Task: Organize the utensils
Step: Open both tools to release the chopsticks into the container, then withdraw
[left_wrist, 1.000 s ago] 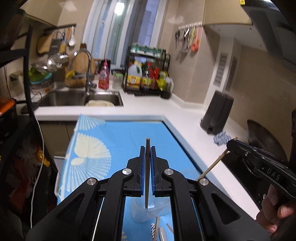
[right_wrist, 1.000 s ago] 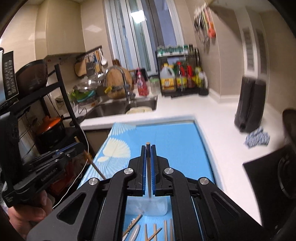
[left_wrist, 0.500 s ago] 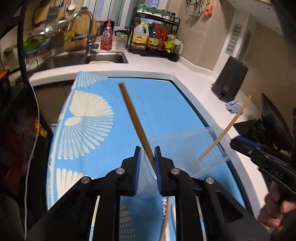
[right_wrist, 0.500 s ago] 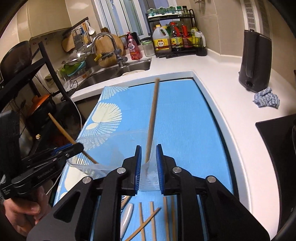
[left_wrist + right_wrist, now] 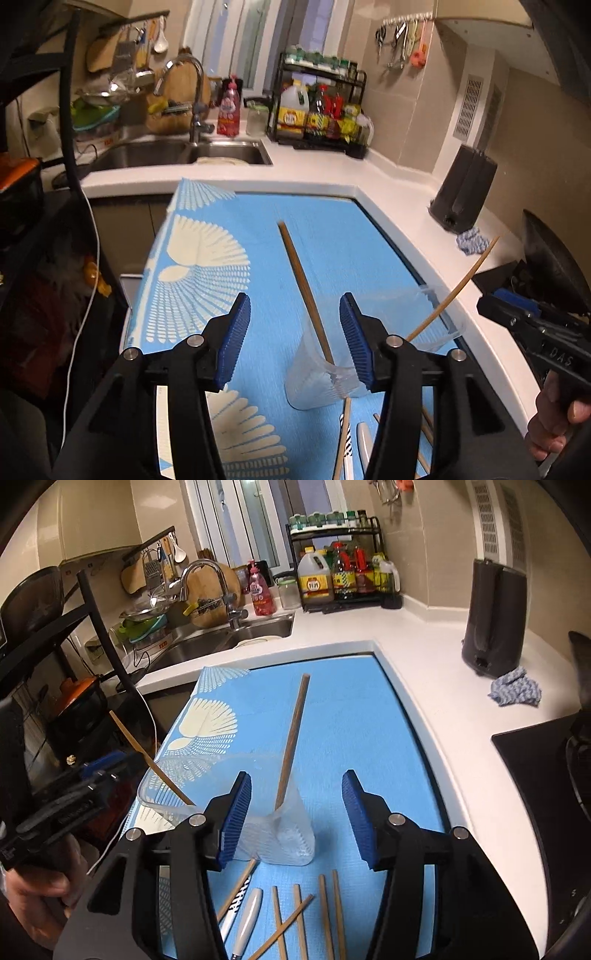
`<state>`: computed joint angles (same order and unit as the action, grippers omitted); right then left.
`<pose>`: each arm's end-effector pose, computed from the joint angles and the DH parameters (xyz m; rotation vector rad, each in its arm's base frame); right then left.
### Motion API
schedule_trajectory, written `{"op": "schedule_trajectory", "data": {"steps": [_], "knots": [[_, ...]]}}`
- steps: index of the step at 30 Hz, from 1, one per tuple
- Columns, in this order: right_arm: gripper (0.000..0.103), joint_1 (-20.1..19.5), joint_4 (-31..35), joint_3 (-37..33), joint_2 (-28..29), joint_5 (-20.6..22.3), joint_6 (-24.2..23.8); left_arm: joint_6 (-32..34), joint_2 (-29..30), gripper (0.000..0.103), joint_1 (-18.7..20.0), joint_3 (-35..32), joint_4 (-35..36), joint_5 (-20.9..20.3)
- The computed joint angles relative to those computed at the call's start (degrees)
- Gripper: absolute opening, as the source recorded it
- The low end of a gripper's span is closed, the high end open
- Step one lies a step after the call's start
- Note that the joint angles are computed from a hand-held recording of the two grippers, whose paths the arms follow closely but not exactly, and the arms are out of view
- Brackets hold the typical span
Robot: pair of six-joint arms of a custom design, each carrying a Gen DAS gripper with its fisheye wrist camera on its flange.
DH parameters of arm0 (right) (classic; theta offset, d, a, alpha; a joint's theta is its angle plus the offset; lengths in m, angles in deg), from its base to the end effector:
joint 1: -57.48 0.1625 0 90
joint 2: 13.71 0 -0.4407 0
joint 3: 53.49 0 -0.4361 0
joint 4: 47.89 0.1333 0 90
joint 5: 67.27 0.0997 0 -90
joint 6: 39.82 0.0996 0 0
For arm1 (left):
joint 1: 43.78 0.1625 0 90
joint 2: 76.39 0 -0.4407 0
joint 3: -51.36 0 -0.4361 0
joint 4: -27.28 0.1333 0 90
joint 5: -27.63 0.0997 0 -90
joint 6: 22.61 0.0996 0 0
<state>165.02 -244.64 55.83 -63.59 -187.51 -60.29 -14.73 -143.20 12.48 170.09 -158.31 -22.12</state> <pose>0.2711 -0.5819 0.1389 0.5149 -2.3707 1.0383 -0.1506 -0.5814 0.2382 0.5219 2.3627 -1.1312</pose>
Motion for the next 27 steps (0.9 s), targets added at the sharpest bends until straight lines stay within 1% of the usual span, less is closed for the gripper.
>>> {"op": "schedule_trajectory", "data": {"steps": [2, 3, 4, 7, 9, 12, 15, 18, 20, 21, 23, 25, 27], "knots": [[0.052, 0.7, -2.84, 1.45, -0.39, -0.58, -2.13, 0.82, -1.33, 0.052, -0.95, 1.69, -3.36, 0.53], [0.052, 1.2, -5.31, 2.67, -0.65, -0.88, -3.67, 1.33, -1.87, 0.053, -1.44, 2.5, -4.78, 1.0], [0.052, 1.5, -7.33, 3.8, -0.98, -0.79, -4.92, 2.17, -2.41, 0.053, -2.24, 3.51, -6.77, 2.02], [0.052, 2.52, -15.9, 8.01, -1.65, -0.6, -9.34, 4.63, -3.49, 0.053, -4.27, 6.12, -11.75, 4.77], [0.052, 2.73, -21.29, 11.57, -2.56, 0.62, -11.52, 6.68, -4.1, 0.053, -5.47, 7.91, -14.84, 6.08], [0.052, 2.9, -28.51, 16.27, -3.2, 1.75, -13.41, 9.54, -4.64, 0.053, -7.09, 11.28, -19.88, 7.56], [0.052, 3.04, -35.69, 19.65, -2.29, 1.62, -15.49, 9.39, -4.75, 0.053, -8.62, 15.12, -22.94, 9.71], [0.052, 2.38, -40.96, 23.01, -1.91, 3.91, -15.17, 8.95, -4.68, 0.053, -10.44, 19.2, -26.57, 11.3], [0.052, 1.81, -45.08, 24.78, -1.13, 4.61, -16.06, 10.62, -3.69, 0.053, -12.28, 21.9, -31.42, 12.71], [0.052, 1.56, -46.47, 25.34, -0.82, 4.65, -16.28, 11.25, -3.4, 0.053, -12.9, 22.77, -32.48, 13.03], [0.052, 0.58, -47.92, 26.69, -0.4, 4.22, -16.19, 11.52, -2.75, 0.053, -14.11, 24.76, -32.7, 14.28], [0.052, -0.96, -47.68, 28.24, -0.53, 4.58, -15.46, 10.78, -1.73, 0.052, -14.78, 26.27, -32.53, 15.48], [0.052, -2.44, -48.3, 29.65, -0.12, 4.33, -14.34, 9.28, -1.47, 0.052, -15.13, 27.51, -31.75, 15.79]]}}
